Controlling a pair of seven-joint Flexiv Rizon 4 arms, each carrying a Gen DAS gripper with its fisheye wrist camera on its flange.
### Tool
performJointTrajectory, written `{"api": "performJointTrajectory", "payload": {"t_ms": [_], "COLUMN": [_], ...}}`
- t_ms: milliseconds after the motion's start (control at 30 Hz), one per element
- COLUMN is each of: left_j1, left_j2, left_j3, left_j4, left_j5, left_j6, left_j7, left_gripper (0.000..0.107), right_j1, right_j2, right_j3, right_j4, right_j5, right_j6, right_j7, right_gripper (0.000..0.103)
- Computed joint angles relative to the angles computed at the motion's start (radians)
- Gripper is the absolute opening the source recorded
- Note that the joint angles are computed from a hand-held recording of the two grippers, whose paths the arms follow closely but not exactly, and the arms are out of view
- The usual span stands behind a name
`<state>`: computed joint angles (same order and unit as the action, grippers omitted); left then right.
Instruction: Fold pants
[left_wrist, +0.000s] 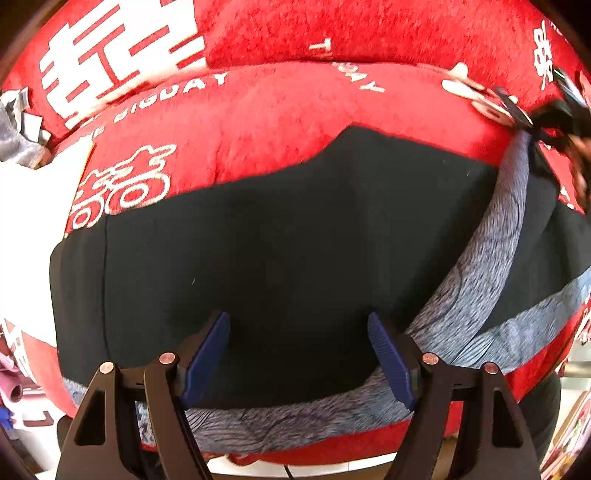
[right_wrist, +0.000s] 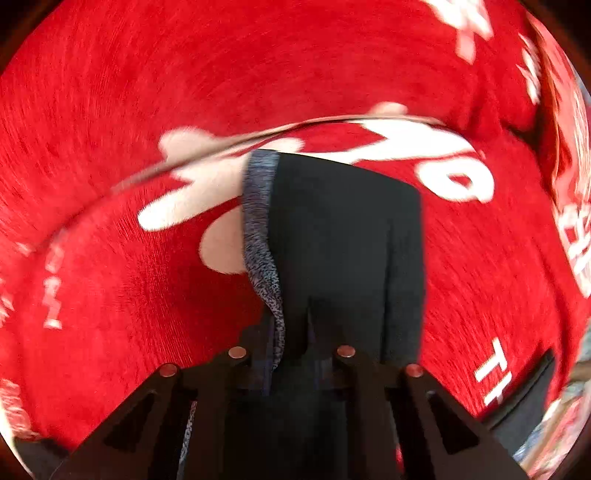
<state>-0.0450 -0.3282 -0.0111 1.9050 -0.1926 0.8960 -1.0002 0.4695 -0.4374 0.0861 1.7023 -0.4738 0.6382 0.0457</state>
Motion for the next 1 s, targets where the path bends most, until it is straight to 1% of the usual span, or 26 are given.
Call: {"api": "performJointTrajectory", "payload": {"t_ms": [33, 67, 100, 133, 200, 267, 300, 333, 367, 433, 467, 500, 533, 567, 600, 633, 667, 700, 733, 767, 833, 867, 900, 933, 967, 1000], "left_j1": [0.0, -0.002, -0.006, -0.01, -0.008, -0.014, -0.026, -0.034, -0.038, -0.051, -0.063, -0.07, -0.074, -0.075, -0.072, -0.069, -0.066, -0.063, -0.058, -0.053, -0.065, -0.069, -0.066, -0.059, -0.056, -0.058], "left_j2": [-0.001, -0.005, -0.006, -0.01, -0.014, -0.018, -0.026, -0.032, -0.038, -0.041, -0.033, -0.021, -0.016, -0.013, -0.013, -0.013, -0.015, -0.019, -0.021, -0.022, -0.021, -0.016, -0.009, 0.0, 0.01, 0.02], "left_j3": [-0.006, -0.012, -0.015, -0.018, -0.034, -0.043, -0.036, -0.033, -0.034, -0.029, -0.025, -0.026, -0.025, -0.023, -0.021, -0.019, -0.016, -0.011, -0.013, -0.015, -0.004, -0.003, -0.015, -0.029, -0.042, -0.053], "left_j4": [-0.001, -0.005, -0.006, -0.01, -0.016, -0.017, -0.029, -0.039, -0.047, -0.044, -0.019, 0.013, 0.022, 0.025, 0.02, 0.015, 0.009, 0.001, -0.002, -0.008, -0.019, -0.02, -0.015, -0.004, 0.007, 0.017], "left_j5": [-0.007, -0.013, -0.014, -0.018, -0.052, -0.078, -0.062, -0.051, -0.045, -0.015, 0.007, 0.018, 0.03, 0.037, 0.04, 0.04, 0.038, 0.041, 0.037, 0.031, 0.058, 0.066, 0.05, 0.022, -0.006, -0.026], "left_j6": [0.006, 0.015, 0.023, 0.028, 0.024, 0.034, 0.03, 0.013, -0.024, -0.053, -0.004, 0.063, 0.083, 0.087, 0.074, 0.06, 0.045, 0.033, 0.023, 0.012, 0.003, 0.009, 0.012, 0.016, 0.023, 0.033], "left_j7": [0.006, 0.012, 0.012, 0.01, 0.017, 0.016, -0.007, -0.022, -0.027, -0.03, -0.029, -0.018, -0.013, -0.011, -0.011, -0.014, -0.022, -0.032, -0.03, -0.027, -0.057, -0.07, -0.059, -0.04, -0.021, -0.008], "left_gripper": [0.079, 0.079, 0.079, 0.079, 0.079, 0.079, 0.079, 0.079, 0.079, 0.079, 0.079, 0.079, 0.079, 0.079, 0.079, 0.08, 0.083, 0.085, 0.085, 0.085, 0.085, 0.085, 0.085, 0.085, 0.085, 0.085], "right_j1": [0.019, 0.037, 0.06, 0.069, 0.096, 0.096, 0.093, 0.091, 0.091, 0.086, 0.075, 0.058, 0.039, 0.024, 0.014, -0.003, -0.019, -0.043, -0.055, -0.058, -0.06, -0.064, -0.064, -0.058, -0.049, -0.037], "right_j2": [0.047, 0.096, 0.163, 0.203, 0.304, 0.383, 0.42, 0.445, 0.463, 0.482, 0.489, 0.499, 0.514, 0.525, 0.543, 0.563, 0.586, 0.616, 0.633, 0.651, 0.668, 0.679, 0.682, 0.681, 0.681, 0.68], "right_j3": [-0.011, -0.013, -0.002, 0.011, 0.068, 0.126, 0.156, 0.182, 0.206, 0.234, 0.234, 0.231, 0.225, 0.224, 0.23, 0.23, 0.232, 0.226, 0.226, 0.234, 0.247, 0.247, 0.248, 0.255, 0.264, 0.282], "right_j4": [0.059, 0.106, 0.17, 0.206, 0.29, 0.362, 0.397, 0.428, 0.459, 0.521, 0.557, 0.613, 0.664, 0.694, 0.722, 0.751, 0.776, 0.807, 0.818, 0.826, 0.816, 0.813, 0.804, 0.785, 0.764, 0.736], "right_j5": [-0.052, -0.104, -0.171, -0.209, -0.275, -0.298, -0.305, -0.315, -0.323, -0.331, -0.343, -0.373, -0.421, -0.457, -0.483, -0.547, -0.613, -0.705, -0.732, -0.717, -0.654, -0.642, -0.621, -0.566, -0.511, -0.455], "right_j6": [0.02, 0.009, -0.023, -0.042, -0.132, -0.176, -0.185, -0.185, -0.183, -0.148, -0.097, -0.011, 0.065, 0.106, 0.122, 0.143, 0.154, 0.179, 0.185, 0.172, 0.128, 0.123, 0.119, 0.095, 0.061, 0.0], "right_j7": [0.056, 0.106, 0.186, 0.239, 0.38, 0.498, 0.574, 0.631, 0.68, 0.751, 0.782, 0.847, 0.919, 0.976, 1.033, 1.104, 1.171, 1.253, 1.275, 1.264, 1.194, 1.156, 1.107, 1.03, 0.958, 0.89], "right_gripper": [0.016, 0.016, 0.016, 0.016, 0.016, 0.016, 0.016, 0.016, 0.016, 0.017, 0.018, 0.019, 0.021, 0.029, 0.046, 0.055, 0.067, 0.071, 0.071, 0.071, 0.071, 0.065, 0.044, 0.029, 0.007, 0.007]}}
